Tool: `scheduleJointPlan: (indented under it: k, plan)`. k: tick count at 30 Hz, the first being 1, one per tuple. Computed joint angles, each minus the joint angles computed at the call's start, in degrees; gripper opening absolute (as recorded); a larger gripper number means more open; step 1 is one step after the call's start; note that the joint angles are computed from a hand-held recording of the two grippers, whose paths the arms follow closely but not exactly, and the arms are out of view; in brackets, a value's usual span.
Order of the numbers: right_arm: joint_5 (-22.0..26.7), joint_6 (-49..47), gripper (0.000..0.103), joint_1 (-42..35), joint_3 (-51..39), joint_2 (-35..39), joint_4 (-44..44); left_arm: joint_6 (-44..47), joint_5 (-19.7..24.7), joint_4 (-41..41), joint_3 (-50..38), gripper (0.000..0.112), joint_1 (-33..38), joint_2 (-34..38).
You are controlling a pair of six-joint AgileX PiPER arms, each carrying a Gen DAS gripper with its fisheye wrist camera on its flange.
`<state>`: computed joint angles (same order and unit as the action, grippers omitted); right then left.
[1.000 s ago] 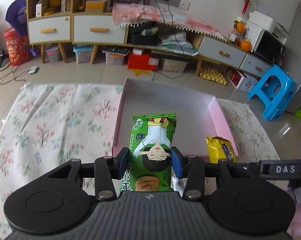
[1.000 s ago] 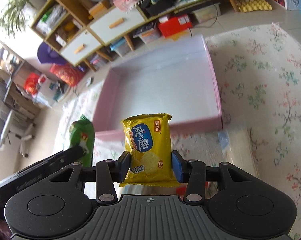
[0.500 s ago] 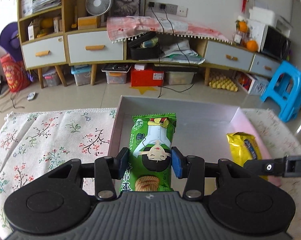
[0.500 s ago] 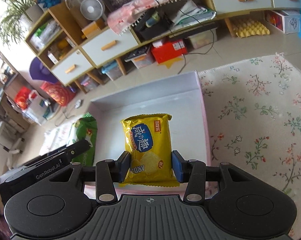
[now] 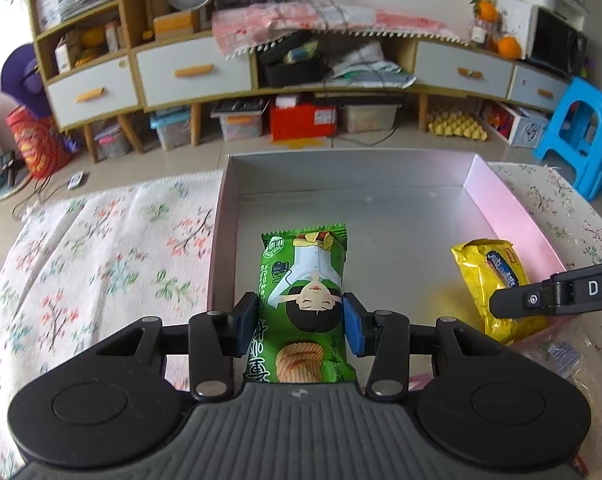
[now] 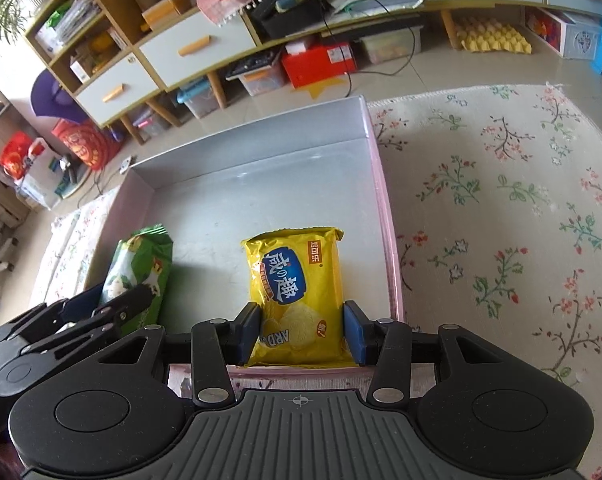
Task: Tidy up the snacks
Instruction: 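Carry green bag with left tool while right tool carries yellow bag over pink box, then open left tool releasing green bag while right tool releases yellow bag in box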
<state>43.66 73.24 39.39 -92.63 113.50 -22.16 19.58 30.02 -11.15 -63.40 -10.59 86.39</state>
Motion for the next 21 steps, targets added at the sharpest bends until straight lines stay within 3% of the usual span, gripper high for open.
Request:
scheduleJointPlan:
  k: [4,8,12,15,19,21]
  plan:
    - [3.5,-1.4,0.044,0.3,-2.8,1.2,0.9,-9.4,3.5,7.0,-2.1,0.042,-1.9,0.9]
    - [4.4,-1.3,0.044,0.5,-3.7,1.7,0.6,-12.6,4.3,9.0,-3.1,0.042,-2.3,2.0]
    - [2.2,-0.9,0.046,-0.1,-1.8,0.7,0.9,-11.9,4.7,7.6,-3.1,0.045,-1.6,2.8]
    - [0.1,-0.1,0.046,-0.4,0.0,-0.4,1.1,-7.3,2.2,2.9,-0.5,0.053,-0.3,1.2]
    - [-3.2,1.6,0.060,-1.0,3.1,-3.0,1.2,-2.3,2.3,-2.3,0.8,0.068,0.3,-0.7]
    - [-2.6,3.3,0.067,-0.6,3.6,-4.0,0.3,-1.3,3.0,-2.9,0.3,0.072,0.3,-1.3]
